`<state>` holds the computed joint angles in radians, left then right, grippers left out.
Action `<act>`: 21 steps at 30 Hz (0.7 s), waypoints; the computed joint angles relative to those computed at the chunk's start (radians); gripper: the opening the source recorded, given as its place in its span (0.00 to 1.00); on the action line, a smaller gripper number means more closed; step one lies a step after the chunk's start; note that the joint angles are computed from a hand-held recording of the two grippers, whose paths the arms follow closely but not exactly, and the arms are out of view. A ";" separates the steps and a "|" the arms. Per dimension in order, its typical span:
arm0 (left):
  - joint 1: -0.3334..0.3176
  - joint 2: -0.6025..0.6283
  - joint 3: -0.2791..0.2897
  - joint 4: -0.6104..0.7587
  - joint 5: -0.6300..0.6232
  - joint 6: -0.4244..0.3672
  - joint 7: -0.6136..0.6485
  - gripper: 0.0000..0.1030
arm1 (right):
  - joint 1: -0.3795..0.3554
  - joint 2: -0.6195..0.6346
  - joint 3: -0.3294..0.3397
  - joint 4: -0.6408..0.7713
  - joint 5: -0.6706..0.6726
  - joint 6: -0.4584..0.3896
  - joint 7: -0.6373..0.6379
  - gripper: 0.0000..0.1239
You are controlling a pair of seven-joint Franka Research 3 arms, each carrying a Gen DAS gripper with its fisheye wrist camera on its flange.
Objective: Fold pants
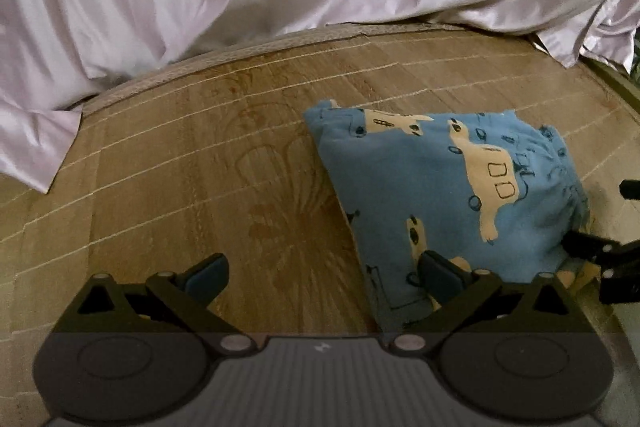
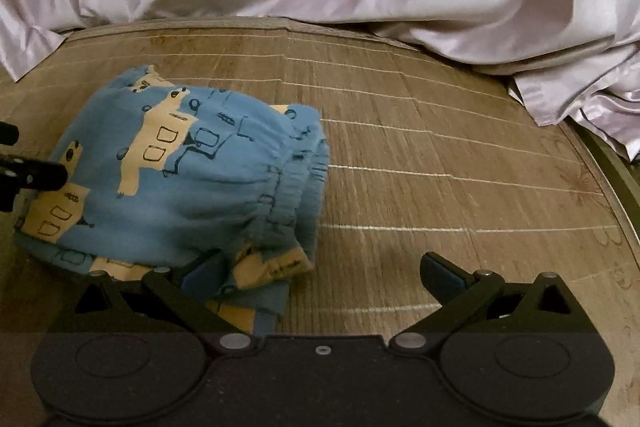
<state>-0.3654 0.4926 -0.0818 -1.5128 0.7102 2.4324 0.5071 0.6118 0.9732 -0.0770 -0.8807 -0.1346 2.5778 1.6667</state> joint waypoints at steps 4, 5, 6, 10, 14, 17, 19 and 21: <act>0.005 -0.019 -0.014 -0.002 -0.037 -0.024 0.006 1.00 | -0.028 -0.031 0.037 -0.028 0.030 0.034 -0.056 0.83; 0.006 -0.023 -0.016 -0.002 -0.045 -0.028 0.000 1.00 | -0.027 -0.049 0.036 -0.056 0.034 0.056 -0.057 0.83; 0.009 -0.029 -0.020 -0.006 -0.056 -0.028 -0.003 1.00 | -0.029 -0.050 0.036 -0.060 0.039 0.071 -0.060 0.83; 0.015 -0.048 -0.030 -0.030 -0.078 -0.026 -0.003 1.00 | -0.025 -0.034 0.021 -0.033 0.048 0.075 -0.054 0.83; 0.010 -0.046 -0.031 -0.031 -0.078 -0.034 -0.014 1.00 | -0.027 -0.023 0.019 -0.019 0.052 0.074 -0.054 0.83; 0.011 -0.046 -0.033 -0.030 -0.088 -0.036 -0.023 1.00 | -0.024 -0.032 0.012 -0.042 0.051 0.106 -0.041 0.83; 0.012 -0.047 -0.035 -0.029 -0.096 -0.040 -0.023 1.00 | -0.029 -0.046 0.021 -0.080 0.061 0.157 -0.039 0.83; 0.015 -0.049 -0.038 -0.031 -0.102 -0.038 -0.021 1.00 | -0.042 -0.049 0.040 -0.102 0.083 0.210 -0.051 0.83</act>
